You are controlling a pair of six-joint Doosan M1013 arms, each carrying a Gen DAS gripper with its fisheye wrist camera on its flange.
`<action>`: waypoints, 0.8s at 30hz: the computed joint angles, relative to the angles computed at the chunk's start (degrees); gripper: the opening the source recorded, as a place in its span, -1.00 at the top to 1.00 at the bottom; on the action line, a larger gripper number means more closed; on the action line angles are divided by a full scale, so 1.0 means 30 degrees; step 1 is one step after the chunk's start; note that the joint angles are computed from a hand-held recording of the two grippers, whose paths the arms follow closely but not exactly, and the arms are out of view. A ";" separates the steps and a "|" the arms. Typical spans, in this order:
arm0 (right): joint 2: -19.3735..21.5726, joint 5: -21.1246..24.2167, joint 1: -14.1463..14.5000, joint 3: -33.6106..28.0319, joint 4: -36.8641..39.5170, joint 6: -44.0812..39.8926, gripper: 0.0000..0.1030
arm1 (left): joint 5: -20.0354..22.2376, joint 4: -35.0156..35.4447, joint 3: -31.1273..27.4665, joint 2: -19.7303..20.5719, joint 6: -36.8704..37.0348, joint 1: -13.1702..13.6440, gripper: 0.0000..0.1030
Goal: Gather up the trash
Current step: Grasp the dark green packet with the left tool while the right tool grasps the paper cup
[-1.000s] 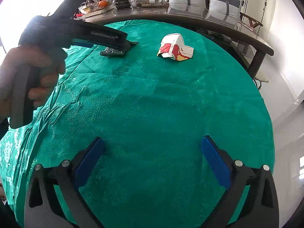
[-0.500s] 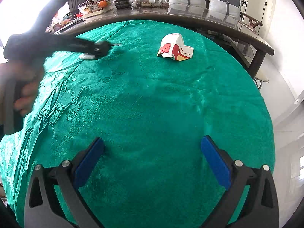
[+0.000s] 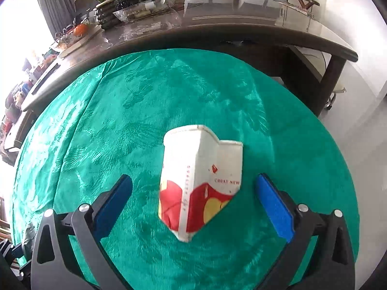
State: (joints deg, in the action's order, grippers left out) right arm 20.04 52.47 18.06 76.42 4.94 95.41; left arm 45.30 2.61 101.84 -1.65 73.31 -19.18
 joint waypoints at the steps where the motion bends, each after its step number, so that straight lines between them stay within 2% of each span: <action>1: 0.0039 -0.0040 0.0093 -0.0004 -0.0399 -0.0015 -0.80 | -0.0029 -0.0007 0.0104 -0.0087 -0.0048 -0.0028 0.33; 2: -0.0073 -0.0368 0.0244 0.0152 -0.1067 0.0224 -0.55 | -0.0065 -0.0006 0.0207 -0.0170 -0.0128 -0.0068 0.33; 3: -0.0308 -0.0852 0.0326 0.0462 -0.1384 0.0303 -0.08 | -0.0103 -0.0049 0.0297 -0.0234 -0.0155 -0.0112 0.33; 6: -0.0990 -0.0987 0.0191 0.1275 0.0067 -0.1094 0.10 | -0.0274 0.0146 0.0544 -0.0413 -0.0427 -0.0387 0.33; 10: -0.2562 -0.1115 0.0328 0.3124 0.2284 -0.4024 0.12 | -0.0653 0.0387 0.0848 -0.0681 -0.0931 -0.0807 0.33; 14: -0.4985 -0.0981 0.0785 0.5575 0.3942 -0.6174 0.12 | -0.1030 0.0764 0.1326 -0.1203 -0.1606 -0.1329 0.33; 17: -0.6327 -0.0862 0.1142 0.6875 0.3633 -0.5998 0.11 | -0.1076 0.1322 0.1716 -0.1575 -0.2150 -0.1773 0.32; 20: -0.6924 -0.1080 0.1684 0.7618 0.1734 -0.4844 -0.09 | -0.0976 0.1144 0.2064 -0.1788 -0.2200 -0.1980 0.30; 22: -0.6965 -0.0797 0.1720 0.7810 0.1478 -0.4591 -0.27 | -0.0789 0.1506 0.2297 -0.1866 -0.2630 -0.2192 0.19; 24: -0.6901 -0.0387 0.1535 0.7807 0.1786 -0.4530 -0.37 | -0.0757 0.1651 0.2522 -0.2099 -0.2852 -0.2275 -0.24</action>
State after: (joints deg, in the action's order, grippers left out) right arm -0.66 51.31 22.66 99.84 10.30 81.82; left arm 43.03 7.56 109.41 -7.95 64.76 -26.00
